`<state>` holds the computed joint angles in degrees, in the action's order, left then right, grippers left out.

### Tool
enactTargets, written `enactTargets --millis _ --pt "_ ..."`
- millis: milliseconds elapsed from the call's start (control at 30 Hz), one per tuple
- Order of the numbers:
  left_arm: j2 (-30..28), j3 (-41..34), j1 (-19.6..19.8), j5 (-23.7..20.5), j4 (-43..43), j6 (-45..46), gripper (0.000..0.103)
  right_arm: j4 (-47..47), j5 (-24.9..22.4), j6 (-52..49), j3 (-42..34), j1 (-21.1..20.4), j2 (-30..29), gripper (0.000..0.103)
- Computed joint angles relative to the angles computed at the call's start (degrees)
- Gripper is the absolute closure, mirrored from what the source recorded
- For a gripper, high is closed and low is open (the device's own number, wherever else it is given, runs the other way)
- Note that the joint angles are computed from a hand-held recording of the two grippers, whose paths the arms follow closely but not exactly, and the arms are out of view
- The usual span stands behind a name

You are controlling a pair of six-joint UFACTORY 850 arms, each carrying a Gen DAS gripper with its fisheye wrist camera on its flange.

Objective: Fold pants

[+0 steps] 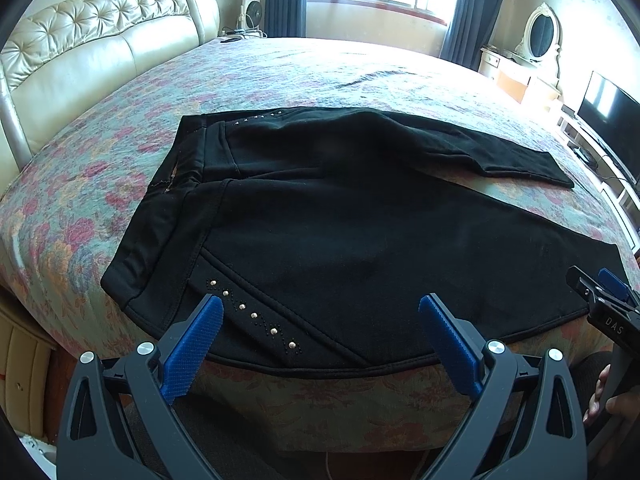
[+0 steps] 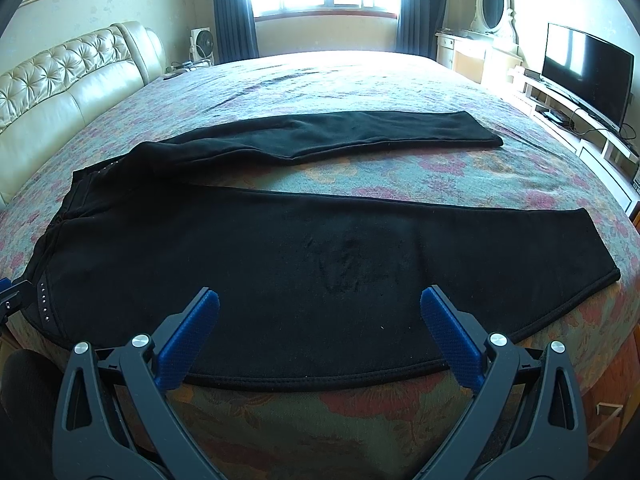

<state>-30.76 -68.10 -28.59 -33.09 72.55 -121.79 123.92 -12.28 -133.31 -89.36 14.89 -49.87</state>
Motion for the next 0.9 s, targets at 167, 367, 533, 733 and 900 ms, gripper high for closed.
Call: enactTargets --millis 167,367,533,733,900 --pt "0.00 0.03 0.38 0.40 0.31 0.27 0.005 -8.88 1.09 8.98 -2.14 0.24 -1.35 0.002" --pt "-0.38 -0.45 0.07 0.11 0.81 1.01 0.005 -15.55 1.52 15.32 -3.76 0.73 -2.49 0.002" --pt "0.65 0.63 1.96 6.32 3.16 0.19 0.005 -20.50 1.43 20.36 -5.40 1.04 -3.38 0.002" --pt "5.19 4.97 8.36 14.17 18.45 -6.74 0.005 -28.35 0.68 28.07 -7.25 1.19 -4.18 0.002" --pt "7.80 7.44 16.49 17.63 33.81 -18.20 0.005 -36.50 -0.05 37.02 -9.57 1.40 -5.45 0.002"
